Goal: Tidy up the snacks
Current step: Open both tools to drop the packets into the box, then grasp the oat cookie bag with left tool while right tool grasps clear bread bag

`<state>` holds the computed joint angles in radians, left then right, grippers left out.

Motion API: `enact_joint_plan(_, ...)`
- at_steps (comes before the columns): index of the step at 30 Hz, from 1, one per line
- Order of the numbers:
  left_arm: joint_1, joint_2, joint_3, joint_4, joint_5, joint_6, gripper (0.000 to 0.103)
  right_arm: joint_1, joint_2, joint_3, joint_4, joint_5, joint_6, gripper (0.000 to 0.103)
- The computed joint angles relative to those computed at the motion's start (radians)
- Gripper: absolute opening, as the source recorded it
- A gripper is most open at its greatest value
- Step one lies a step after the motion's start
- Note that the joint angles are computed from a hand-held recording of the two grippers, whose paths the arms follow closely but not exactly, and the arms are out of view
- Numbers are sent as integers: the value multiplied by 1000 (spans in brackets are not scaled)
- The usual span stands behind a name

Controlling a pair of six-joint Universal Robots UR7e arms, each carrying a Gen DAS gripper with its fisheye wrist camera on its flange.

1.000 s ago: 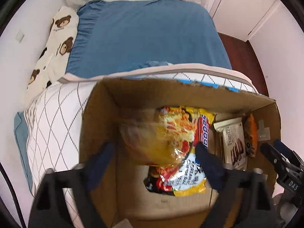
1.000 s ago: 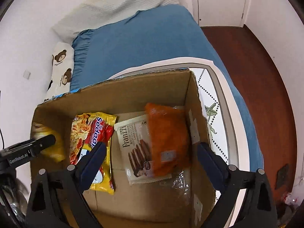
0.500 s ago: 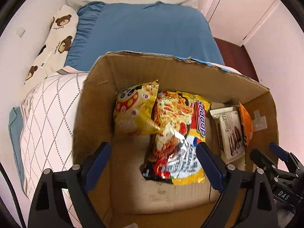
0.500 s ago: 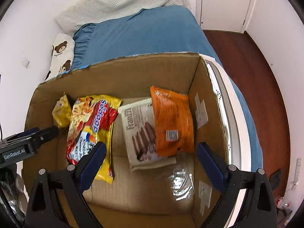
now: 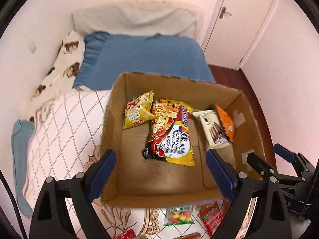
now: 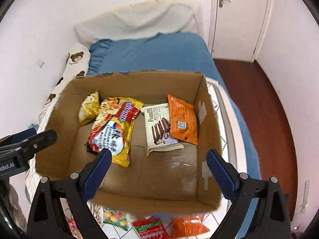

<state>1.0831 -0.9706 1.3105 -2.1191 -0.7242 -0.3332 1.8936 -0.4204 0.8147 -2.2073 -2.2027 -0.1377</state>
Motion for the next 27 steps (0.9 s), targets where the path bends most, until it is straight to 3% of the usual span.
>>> enact_joint_plan(10, -92, -134, 209, -105, 64, -8, 92, 50, -190, 288, -195, 61, -2, 98)
enact_joint_plan(19, -153, -232, 375, -93, 72, -85, 92, 50, -328, 483, -204, 126, 41, 97)
enact_joint_plan(20, -157, -241, 398, -71, 66, -95, 92, 43, -345, 510, -193, 131, 51, 96)
enact_joint_plan(23, -162, -256, 469, 7, 61, -106, 92, 15, -391, 588, -143, 149, 81, 59)
enact_joint_plan(27, -141, -238, 540, 154, 30, -94, 92, -27, -450, 692, -129, 162, 126, 58)
